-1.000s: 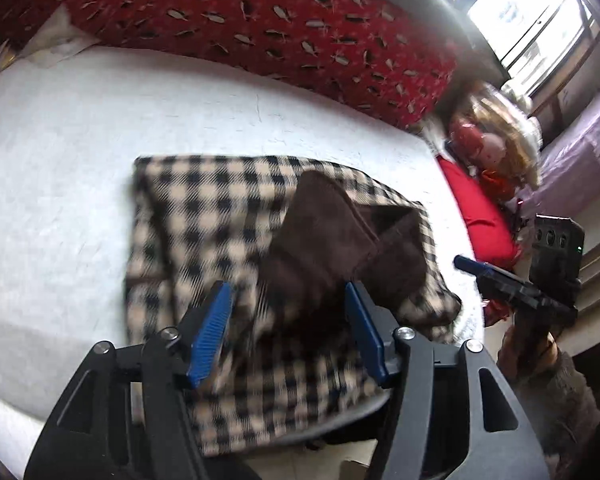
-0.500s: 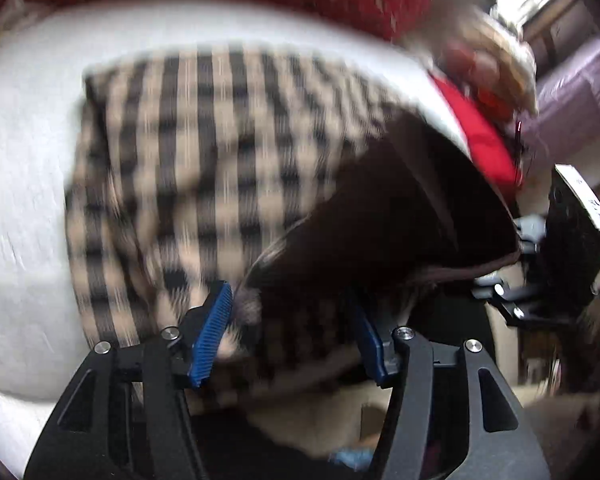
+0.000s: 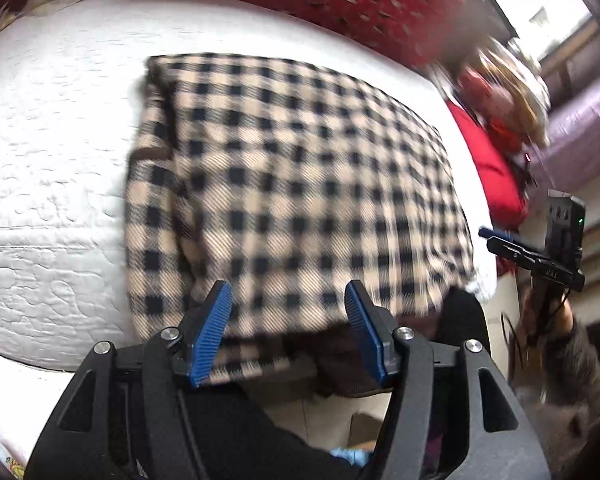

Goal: Fold large clothes

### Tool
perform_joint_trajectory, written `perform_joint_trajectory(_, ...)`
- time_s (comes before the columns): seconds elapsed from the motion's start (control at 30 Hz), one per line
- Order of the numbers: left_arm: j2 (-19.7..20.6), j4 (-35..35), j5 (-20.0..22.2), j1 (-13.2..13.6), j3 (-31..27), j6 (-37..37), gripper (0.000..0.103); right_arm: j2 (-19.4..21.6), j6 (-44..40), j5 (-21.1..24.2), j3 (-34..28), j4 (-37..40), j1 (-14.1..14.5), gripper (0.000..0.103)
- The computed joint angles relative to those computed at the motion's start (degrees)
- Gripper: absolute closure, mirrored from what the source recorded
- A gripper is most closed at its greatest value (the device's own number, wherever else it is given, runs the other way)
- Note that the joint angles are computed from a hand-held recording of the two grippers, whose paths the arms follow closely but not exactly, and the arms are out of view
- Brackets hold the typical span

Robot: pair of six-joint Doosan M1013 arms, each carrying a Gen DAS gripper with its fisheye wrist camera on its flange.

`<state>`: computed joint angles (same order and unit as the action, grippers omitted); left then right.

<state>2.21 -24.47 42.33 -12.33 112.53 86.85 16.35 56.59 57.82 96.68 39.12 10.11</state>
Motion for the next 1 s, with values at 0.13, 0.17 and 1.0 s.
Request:
perform_joint_trajectory(0.13,2.56,1.57,1.04,1.4,-0.7,-4.5,0.045,3.3,11.31,2.25,-0.71,1.87,-1.9,0.033)
perform_joint_trajectory(0.17,3.08,1.72,1.5,1.64,-0.69,-5.55,0.045,3.81,11.18,2.76,-0.53,3.23,-2.32,0.033)
perform_joint_trajectory(1.0,4.44,7.46,-4.09,-1.13,-3.16,-10.02,0.045,0.62,4.12,-16.03,-1.3,3.9,-0.41,0.059)
